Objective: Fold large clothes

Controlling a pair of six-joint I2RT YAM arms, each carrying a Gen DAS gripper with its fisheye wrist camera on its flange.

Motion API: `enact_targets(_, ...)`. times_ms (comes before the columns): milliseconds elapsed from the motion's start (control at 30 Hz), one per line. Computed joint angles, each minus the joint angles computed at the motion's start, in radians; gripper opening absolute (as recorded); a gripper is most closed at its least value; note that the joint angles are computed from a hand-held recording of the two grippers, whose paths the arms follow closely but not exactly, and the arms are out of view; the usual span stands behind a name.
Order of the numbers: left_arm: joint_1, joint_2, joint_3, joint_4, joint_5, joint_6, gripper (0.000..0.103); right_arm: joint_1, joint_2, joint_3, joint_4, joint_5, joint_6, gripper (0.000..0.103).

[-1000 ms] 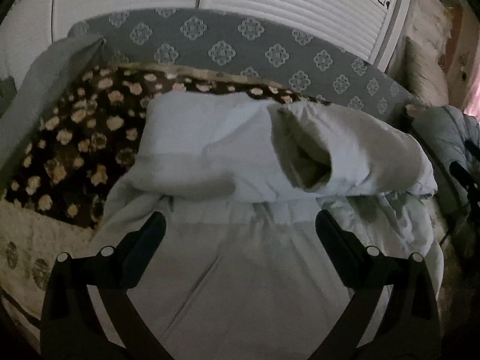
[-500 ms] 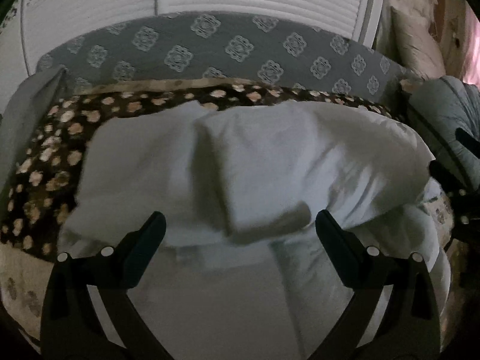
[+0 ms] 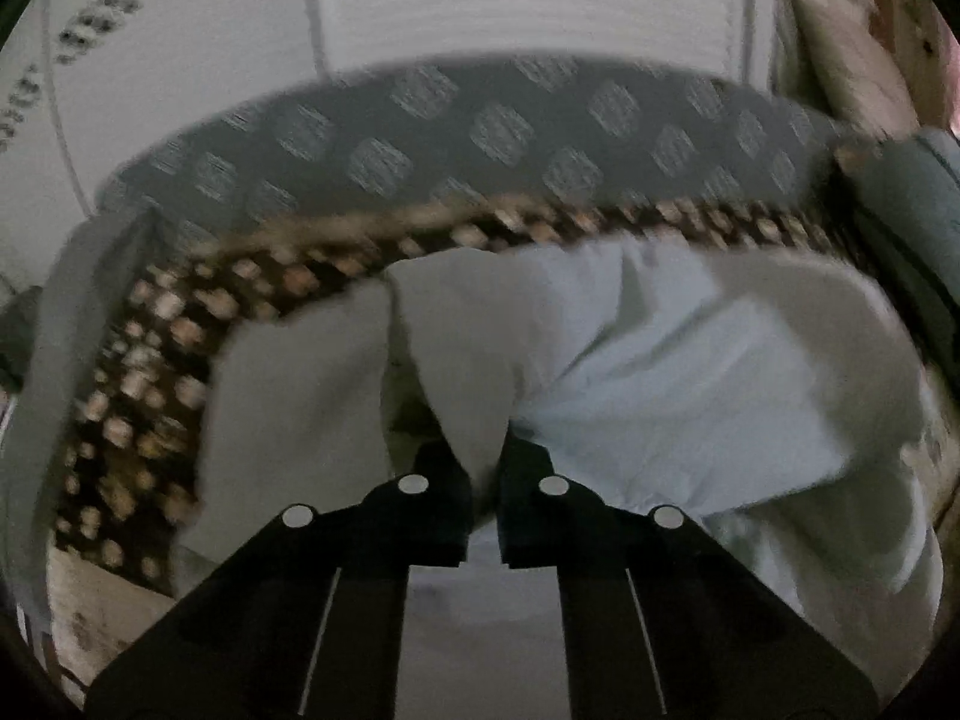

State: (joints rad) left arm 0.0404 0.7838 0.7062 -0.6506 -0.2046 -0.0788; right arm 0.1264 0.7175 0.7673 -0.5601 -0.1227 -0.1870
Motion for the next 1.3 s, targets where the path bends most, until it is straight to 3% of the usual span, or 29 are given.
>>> enact_targets(100, 0.203, -0.055, 0.053, -0.019, 0.096, 0.105, 0.004, -0.029, -0.008, -0.004, 0.01, -0.033, 0.015, 0.101)
enact_targets(233, 0.56, -0.046, 0.115, -0.028, 0.311, 0.279, 0.004, -0.056, 0.003, 0.008, 0.013, -0.061, 0.031, 0.101)
enact_targets(400, 0.799, 0.09, 0.058, 0.027, 0.422, 0.364, 0.006, -0.021, 0.043, -0.006, 0.025, -0.028, 0.02, 0.101)
enact_targets(500, 0.862, 0.116, -0.04, 0.081, 0.426, 0.407, 0.021, -0.012, 0.068, -0.002, 0.027, -0.032, 0.023, 0.101)
enact_targets(667, 0.999, 0.054, -0.037, 0.11, 0.494, 0.365, 0.07, 0.024, 0.094, 0.028, 0.02, -0.031, 0.06, 0.101)
enact_targets(767, 0.903, -0.011, 0.032, 0.12, 0.451, 0.251, 0.093, 0.121, 0.129, 0.064, 0.039, 0.003, 0.128, 0.101)
enact_targets(867, 0.733, -0.035, 0.085, 0.106, 0.397, 0.219, 0.098, 0.237, 0.203, 0.086, 0.082, 0.029, 0.203, 0.101)
enact_targets(933, 0.586, -0.006, 0.085, 0.13, 0.306, 0.191, 0.099, 0.301, 0.267, 0.094, 0.129, 0.059, 0.242, 0.101)
enact_targets(1033, 0.483, 0.042, 0.053, 0.161, 0.237, 0.174, 0.099, 0.378, 0.404, 0.123, 0.232, 0.149, 0.271, 0.101)
enact_targets(1200, 0.425, 0.321, -0.003, 0.368, 0.112, 0.21, 0.1, 0.407, 0.717, 0.224, 0.281, 0.158, 0.276, 0.102)
enact_targets(1300, 0.519, 0.483, -0.036, 0.53, 0.183, 0.284, 0.1, 0.376, 0.803, 0.177, 0.416, 0.1, 0.237, 0.102)
